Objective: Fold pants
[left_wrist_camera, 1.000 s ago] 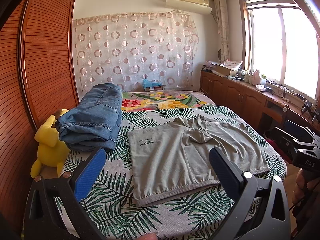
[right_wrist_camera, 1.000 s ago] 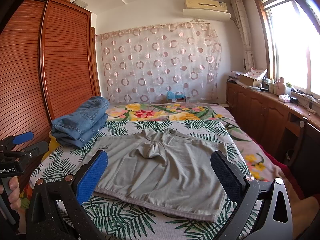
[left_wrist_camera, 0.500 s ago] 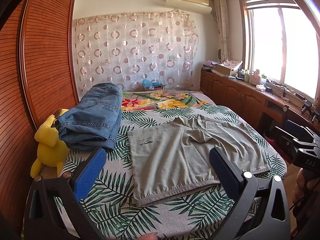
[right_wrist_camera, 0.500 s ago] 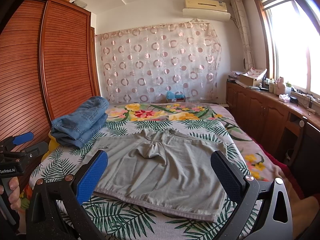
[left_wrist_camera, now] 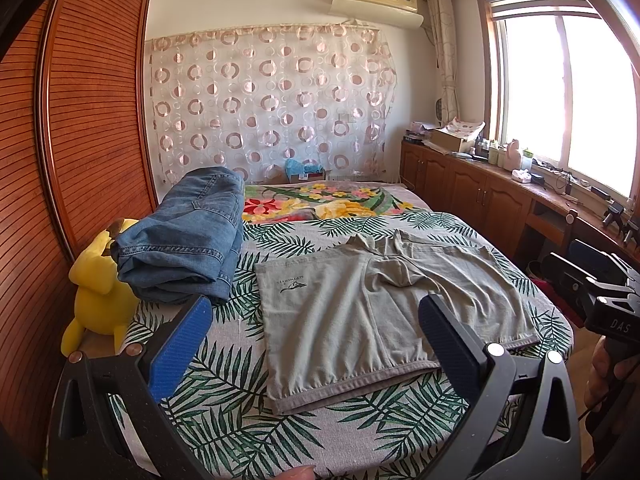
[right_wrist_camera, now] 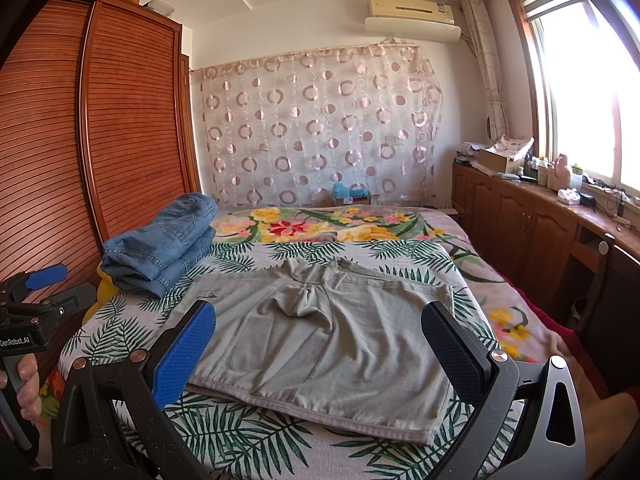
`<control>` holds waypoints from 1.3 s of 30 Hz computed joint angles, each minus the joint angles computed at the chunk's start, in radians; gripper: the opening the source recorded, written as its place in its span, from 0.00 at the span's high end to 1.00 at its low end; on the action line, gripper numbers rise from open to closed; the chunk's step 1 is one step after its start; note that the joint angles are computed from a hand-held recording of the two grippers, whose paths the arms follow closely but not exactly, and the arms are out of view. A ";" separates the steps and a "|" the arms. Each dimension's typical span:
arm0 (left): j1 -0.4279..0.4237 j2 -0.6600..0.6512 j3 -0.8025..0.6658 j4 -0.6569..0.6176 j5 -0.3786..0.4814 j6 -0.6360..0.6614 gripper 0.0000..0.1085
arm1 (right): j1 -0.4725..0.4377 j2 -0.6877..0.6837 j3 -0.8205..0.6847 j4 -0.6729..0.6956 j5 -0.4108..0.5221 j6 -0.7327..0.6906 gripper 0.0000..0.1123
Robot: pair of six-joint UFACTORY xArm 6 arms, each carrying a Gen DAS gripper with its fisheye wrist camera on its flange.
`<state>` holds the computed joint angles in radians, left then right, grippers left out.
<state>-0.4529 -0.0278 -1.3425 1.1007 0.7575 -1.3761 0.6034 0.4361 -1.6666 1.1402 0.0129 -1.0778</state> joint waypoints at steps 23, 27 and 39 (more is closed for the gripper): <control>0.088 0.043 0.082 -0.159 -0.107 0.066 0.05 | -0.111 0.154 -0.111 -0.679 0.188 0.603 0.09; 0.104 0.048 0.099 -0.191 -0.127 0.083 0.05 | -0.120 0.173 -0.133 -0.751 0.222 0.650 0.09; 0.159 0.047 0.183 -0.323 -0.197 0.168 0.10 | -0.150 0.249 -0.293 -0.950 0.433 0.819 0.09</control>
<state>-0.2943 0.0187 -1.1599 0.7782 0.5606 -1.2081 0.4537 0.6848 -1.9596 0.1899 0.4461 -0.2586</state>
